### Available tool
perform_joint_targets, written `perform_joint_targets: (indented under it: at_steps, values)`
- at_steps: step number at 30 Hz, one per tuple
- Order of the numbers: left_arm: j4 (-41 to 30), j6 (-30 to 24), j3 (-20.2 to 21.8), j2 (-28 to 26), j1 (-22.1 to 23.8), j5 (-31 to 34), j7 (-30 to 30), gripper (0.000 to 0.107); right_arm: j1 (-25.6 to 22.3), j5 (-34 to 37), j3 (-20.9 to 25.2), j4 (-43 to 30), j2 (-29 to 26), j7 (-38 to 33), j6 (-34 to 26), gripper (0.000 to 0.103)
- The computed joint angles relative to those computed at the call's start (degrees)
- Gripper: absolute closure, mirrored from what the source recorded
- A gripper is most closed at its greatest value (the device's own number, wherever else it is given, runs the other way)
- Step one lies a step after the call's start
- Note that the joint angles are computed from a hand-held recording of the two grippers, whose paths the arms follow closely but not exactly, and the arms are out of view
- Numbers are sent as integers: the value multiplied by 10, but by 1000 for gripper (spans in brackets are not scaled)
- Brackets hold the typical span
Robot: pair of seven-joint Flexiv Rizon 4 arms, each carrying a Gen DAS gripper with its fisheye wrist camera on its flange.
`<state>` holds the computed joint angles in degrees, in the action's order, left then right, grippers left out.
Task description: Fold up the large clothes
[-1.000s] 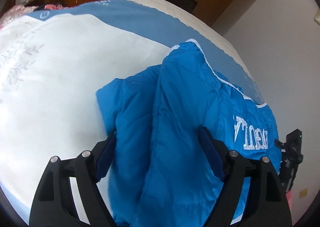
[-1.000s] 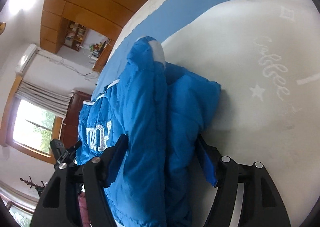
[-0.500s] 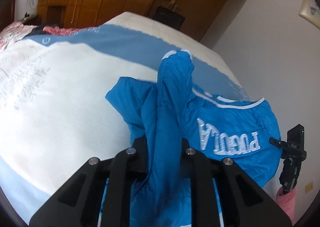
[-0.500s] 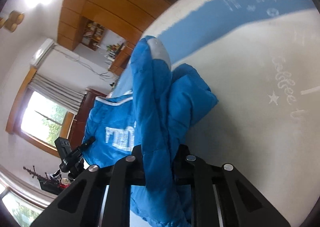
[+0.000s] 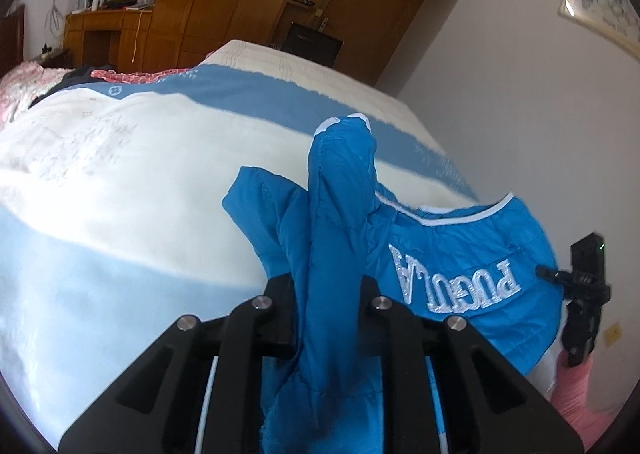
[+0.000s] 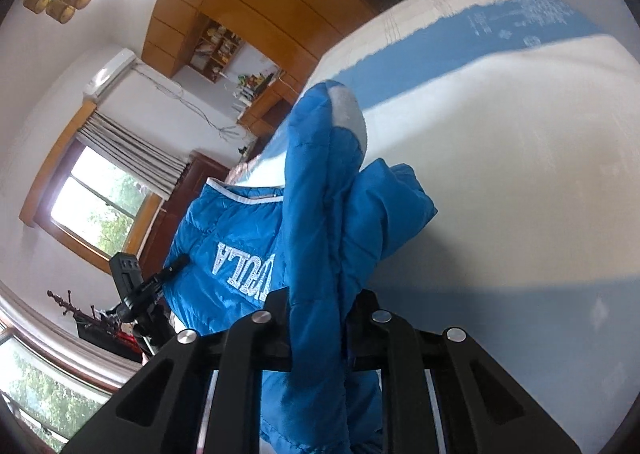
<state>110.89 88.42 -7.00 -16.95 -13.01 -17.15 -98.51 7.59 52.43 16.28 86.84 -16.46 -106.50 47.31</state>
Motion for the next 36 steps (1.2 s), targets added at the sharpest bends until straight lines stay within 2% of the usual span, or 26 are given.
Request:
perform_joint_targets:
  at_steps: [1,5,7,10,11,13,16,18,22,24,26,29,31,33,36]
  values:
    - [3,-9,27,0,-22,22,-17,91,2,-3,1,14,4,1,7,87]
    - [0,-35,92,-19,-66,84,-82,88,11,-21,-5,33,-12,27,21,87]
    - [3,-34,100,-28,-65,102,-103,83,5,-16,-4,35,-26,36,22,87]
    - [1,-26,112,-53,-68,123,-128,72,-29,43,12,25,-60,14,2,83]
    - [1,-19,107,-61,-63,123,-130,71,-38,61,17,22,-67,5,-4,83]
    - [-8,-14,129,-71,-78,141,-139,69,-54,96,26,15,-80,-21,-11,81]
    - [-7,-15,134,-72,-81,146,-152,68,-53,101,27,17,-83,-32,-3,80]
    - [-2,-18,130,-67,-78,145,-156,67,-45,85,23,19,-79,-30,2,78]
    - [12,-44,126,-36,-73,146,-169,64,-24,32,11,36,-56,2,24,63]
    - [18,-47,136,-15,-78,164,-185,61,-16,2,6,46,-41,11,40,63]
    - [25,-52,152,8,-87,195,-207,59,-8,-28,2,68,-16,22,63,63]
    - [-7,-88,208,29,-124,297,-283,59,10,-76,-8,81,9,44,108,63]
    - [-30,-96,191,26,-110,310,-279,59,24,-111,-12,67,6,68,117,60]
    - [-57,-103,152,9,-81,293,-253,59,38,-149,-13,39,-12,89,108,58]
    - [-134,-147,107,-44,-58,267,-205,59,73,-236,-28,-7,-56,156,99,58]
